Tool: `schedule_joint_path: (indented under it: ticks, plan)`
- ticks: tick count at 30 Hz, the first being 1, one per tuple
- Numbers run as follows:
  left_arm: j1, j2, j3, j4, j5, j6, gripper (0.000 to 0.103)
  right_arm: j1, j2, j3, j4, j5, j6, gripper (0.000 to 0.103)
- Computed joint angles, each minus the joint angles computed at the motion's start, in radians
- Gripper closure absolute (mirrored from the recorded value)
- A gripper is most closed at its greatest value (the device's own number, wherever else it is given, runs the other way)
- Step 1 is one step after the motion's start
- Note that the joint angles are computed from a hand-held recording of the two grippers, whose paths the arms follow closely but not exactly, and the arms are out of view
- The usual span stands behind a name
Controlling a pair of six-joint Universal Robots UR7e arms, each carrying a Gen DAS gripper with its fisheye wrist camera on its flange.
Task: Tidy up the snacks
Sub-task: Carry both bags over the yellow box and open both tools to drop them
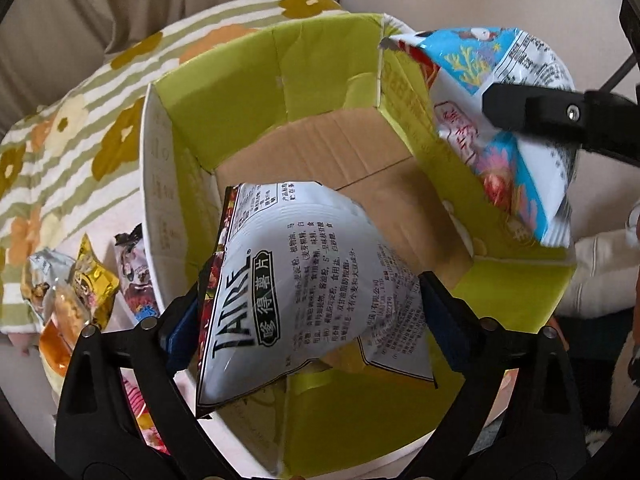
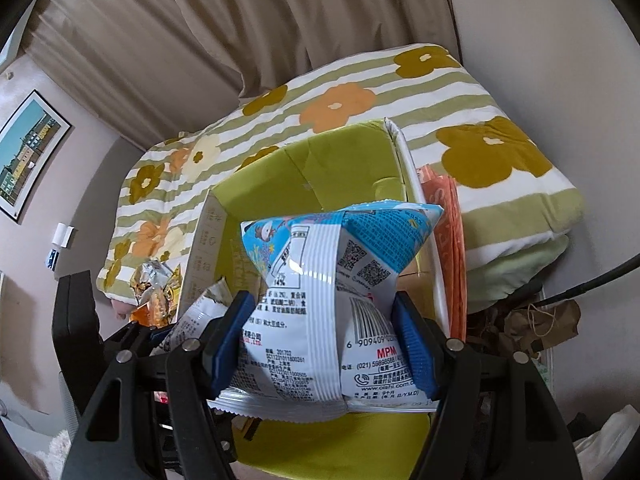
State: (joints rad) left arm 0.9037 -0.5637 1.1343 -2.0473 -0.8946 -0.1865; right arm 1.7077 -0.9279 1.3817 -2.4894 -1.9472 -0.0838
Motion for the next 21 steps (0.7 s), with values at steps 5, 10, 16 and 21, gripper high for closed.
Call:
schedule_joint_path:
  ticks: [5,10,16,21]
  plan:
    - [0.007,-0.015,0.011,-0.004,-0.021,0.023,0.008,0.008,0.001,0.004,-0.011,-0.031,-0.019,0.037]
    - [-0.006,-0.014,0.017,-0.009,0.014,0.057,0.008,0.007,0.006,0.001,-0.001,-0.024,-0.023,0.037]
    - [-0.002,-0.063,0.067,-0.022,0.022,0.010,0.008,0.010,0.018,-0.004,0.039,-0.044,-0.027,0.036]
    - [-0.002,-0.107,0.121,-0.041,0.034,-0.027,0.008,0.024,0.033,0.022,0.010,-0.103,-0.099,0.006]
